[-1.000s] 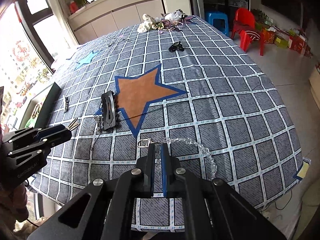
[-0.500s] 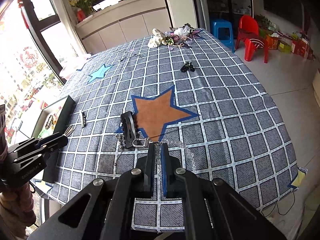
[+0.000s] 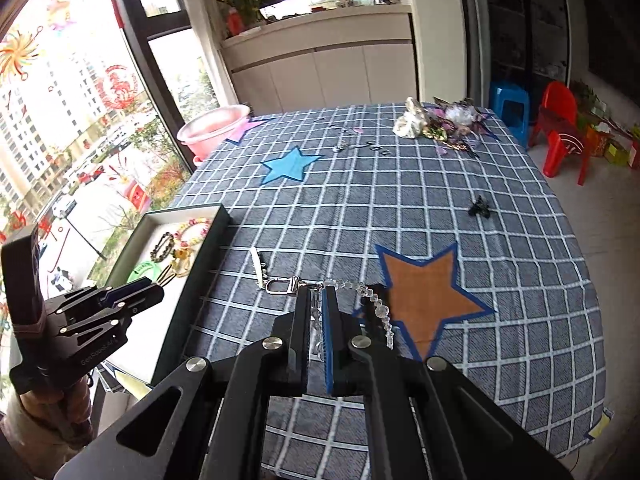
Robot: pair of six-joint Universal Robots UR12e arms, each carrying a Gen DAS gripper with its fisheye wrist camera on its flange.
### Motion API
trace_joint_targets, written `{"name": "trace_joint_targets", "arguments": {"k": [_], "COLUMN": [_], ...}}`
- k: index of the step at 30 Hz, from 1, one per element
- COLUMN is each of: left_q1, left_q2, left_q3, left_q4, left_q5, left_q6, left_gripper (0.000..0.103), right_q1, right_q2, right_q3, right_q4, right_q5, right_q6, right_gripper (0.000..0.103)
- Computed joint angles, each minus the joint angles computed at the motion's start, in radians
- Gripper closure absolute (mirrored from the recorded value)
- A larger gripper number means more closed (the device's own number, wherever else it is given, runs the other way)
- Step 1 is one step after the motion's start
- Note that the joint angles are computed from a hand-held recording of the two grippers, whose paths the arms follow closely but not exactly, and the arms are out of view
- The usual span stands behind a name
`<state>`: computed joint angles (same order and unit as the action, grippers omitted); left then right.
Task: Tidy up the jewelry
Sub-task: 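Carry the bunny clip and crystal chain into the white tray with both tools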
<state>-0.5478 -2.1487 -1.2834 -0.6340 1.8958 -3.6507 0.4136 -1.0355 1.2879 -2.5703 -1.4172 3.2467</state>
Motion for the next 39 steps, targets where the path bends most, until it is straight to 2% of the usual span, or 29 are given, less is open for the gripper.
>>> {"name": "trace_joint_targets", "arguments": {"k": [8,18,24,32,39], "left_q1": [0.029,0.057,0.065,0.073,0.069], "left_q2": [0.077,0.123,0.120,0.107,0.098], "left_q3": [-0.129,-0.227,-0.242,-0.236,-0.219], "left_q4": [-0.003,-0.018,-0.030,-0.061,-0.095], "left_q5": [0.058,0.068,0.057,0.038,0.063], "left_q6": [-0.106,-0.204,-0.214,-0.224,-0.219], "left_gripper": [0.076,0.076,0.076,0.076,0.076], "right_q1": [0.060,0.125,0.148,0.159,0.163], "right_q2": [0.097,0.206,0.259,0.300,0.328], "right_q3": [-0.157,-0.319,-0.391,-0.438,-0.466], "right_q4": [0.075,0.185,0.273,0.363,0.429], "right_q5": [0.077,0.132,0.135,0.118,0.128], "right_q6": [-0.096,-0.202,-0.238,-0.259,-0.266], "right_gripper": [0.097,0.097,0.097,0.097,0.097]}}
